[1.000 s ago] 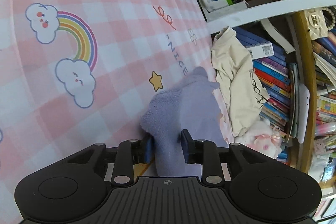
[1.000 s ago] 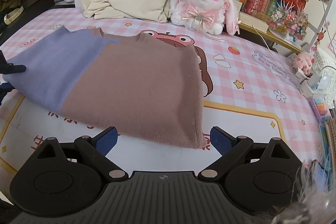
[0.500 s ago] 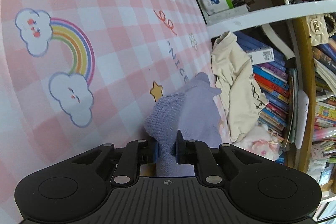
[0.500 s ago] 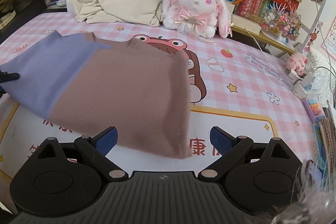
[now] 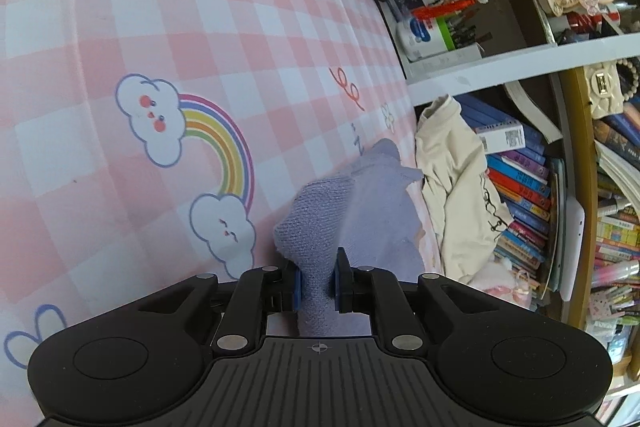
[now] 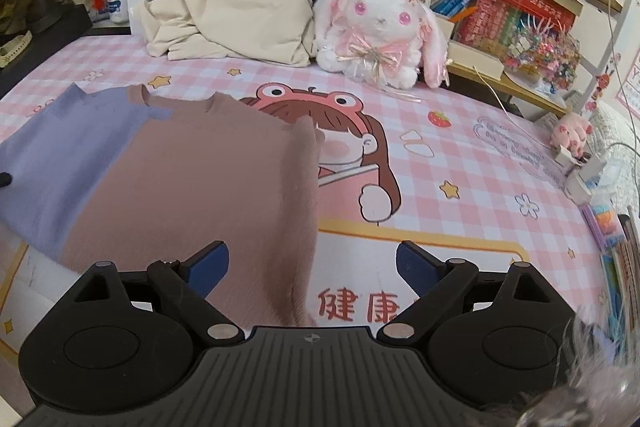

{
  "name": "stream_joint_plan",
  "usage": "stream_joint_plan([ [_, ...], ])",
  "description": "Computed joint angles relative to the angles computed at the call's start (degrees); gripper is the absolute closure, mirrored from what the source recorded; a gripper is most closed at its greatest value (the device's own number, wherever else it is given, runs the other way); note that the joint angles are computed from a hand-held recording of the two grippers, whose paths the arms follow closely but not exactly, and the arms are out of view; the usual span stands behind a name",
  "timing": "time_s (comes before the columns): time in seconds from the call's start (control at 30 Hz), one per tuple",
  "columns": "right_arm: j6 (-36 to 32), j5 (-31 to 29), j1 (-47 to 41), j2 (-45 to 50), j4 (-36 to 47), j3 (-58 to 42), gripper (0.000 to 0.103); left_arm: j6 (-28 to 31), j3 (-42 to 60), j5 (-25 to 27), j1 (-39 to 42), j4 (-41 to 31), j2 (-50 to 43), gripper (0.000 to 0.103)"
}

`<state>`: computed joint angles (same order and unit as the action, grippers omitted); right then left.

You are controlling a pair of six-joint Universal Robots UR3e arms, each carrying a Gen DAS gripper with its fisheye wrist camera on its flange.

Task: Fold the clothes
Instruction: 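Grasp the lavender side edge with the left gripper and fold it over the mauve half, then lower the lavender fold onto the sweater and open the left gripper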

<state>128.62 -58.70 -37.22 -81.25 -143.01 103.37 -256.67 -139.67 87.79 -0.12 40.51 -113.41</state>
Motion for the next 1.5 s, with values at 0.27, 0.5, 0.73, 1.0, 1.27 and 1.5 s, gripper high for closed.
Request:
stream_joint_plan([
  [0.27, -5.0, 4.0, -0.1, 5.8, 6.8, -7.6, 0.022, -1.7, 2.0, 4.2, -2.7, -0.2, -1.6, 0.090],
  [0.5, -13.8, 8.5, -2.9, 9.6, 19.9, -15.0, 0.029, -5.4, 4.1, 9.3, -6.2, -4.0, -1.0, 0.090],
  [0.73, -21.3, 11.3, -4.2, 15.4, 32.2, -25.1, 0.050, -3.5, 10.4, 17.2, -11.1, -16.4, 1.5, 0.090],
  [1.0, -21.3, 10.0, -1.9, 27.1, 42.7, -41.9, 0.080, -2.4, 15.6, 22.2, -14.3, -26.0, 4.1, 0.092],
  [1.27, -25.8, 10.3, -1.8, 34.0, 52.6, -52.8, 0.086, 7.4, 28.5, 29.1, -20.5, -34.6, 5.6, 0.094],
  [1.5, -28.0, 11.7, -2.3, 39.0, 59.8, -60.9, 0.086, 21.7, 55.1, 31.8, -28.4, -46.9, -2.8, 0.094],
])
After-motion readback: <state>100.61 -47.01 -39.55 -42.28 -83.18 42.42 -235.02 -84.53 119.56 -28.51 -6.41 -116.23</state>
